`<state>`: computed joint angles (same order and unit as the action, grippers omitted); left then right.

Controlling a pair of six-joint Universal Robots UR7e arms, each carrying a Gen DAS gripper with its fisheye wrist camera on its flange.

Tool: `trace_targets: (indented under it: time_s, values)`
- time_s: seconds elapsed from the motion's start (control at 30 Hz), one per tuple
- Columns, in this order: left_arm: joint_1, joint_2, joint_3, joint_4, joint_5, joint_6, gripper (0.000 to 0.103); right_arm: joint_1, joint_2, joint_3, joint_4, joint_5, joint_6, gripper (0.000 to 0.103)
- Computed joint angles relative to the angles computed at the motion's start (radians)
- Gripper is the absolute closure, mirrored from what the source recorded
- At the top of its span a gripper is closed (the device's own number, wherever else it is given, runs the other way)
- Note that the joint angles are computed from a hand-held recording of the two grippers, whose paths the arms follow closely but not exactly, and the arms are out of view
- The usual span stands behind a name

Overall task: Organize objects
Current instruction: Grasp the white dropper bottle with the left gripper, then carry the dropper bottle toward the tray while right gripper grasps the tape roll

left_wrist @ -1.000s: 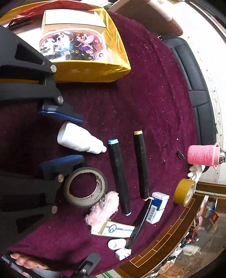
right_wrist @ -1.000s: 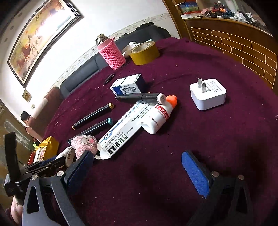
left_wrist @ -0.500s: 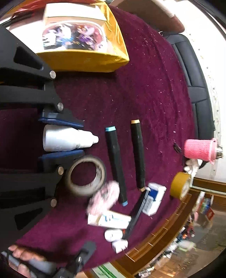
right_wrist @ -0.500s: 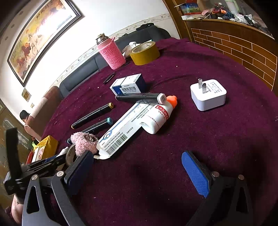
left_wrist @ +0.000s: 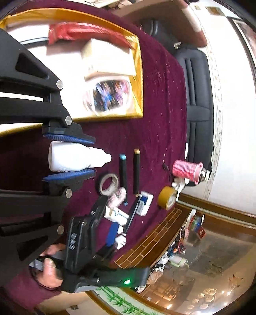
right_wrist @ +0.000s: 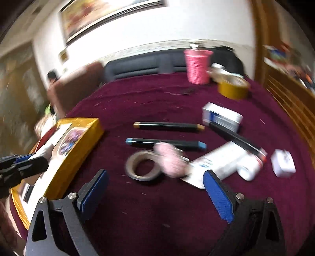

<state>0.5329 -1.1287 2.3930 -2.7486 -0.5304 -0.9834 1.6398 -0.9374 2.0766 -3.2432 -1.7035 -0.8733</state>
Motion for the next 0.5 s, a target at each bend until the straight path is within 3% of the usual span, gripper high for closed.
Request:
trace_targets:
  time_s: [0.13, 0.2, 0.27, 0.37, 0.5]
  values:
    - [-0.013, -0.058, 0.049, 0.048, 0.002, -0.082, 0.078, 0.047, 0.063, -0.028, 0.000, -0.071, -0.049, 0.017]
    - [-0.021, -0.073, 0.065, 0.063, 0.008, -0.109, 0.078, 0.064, 0.088, -0.048, 0.028, -0.105, -0.058, 0.031]
    - [-0.027, -0.088, 0.079, 0.076, 0.015, -0.130, 0.078, 0.080, 0.121, -0.073, 0.049, -0.156, -0.066, 0.056]
    - [-0.032, -0.109, 0.098, 0.077, 0.018, -0.150, 0.078, 0.096, 0.175, -0.109, 0.044, -0.249, -0.070, 0.078]
    - [-0.043, -0.150, 0.130, 0.100, 0.025, -0.197, 0.078, 0.074, 0.164, -0.130, 0.111, -0.223, -0.008, 0.087]
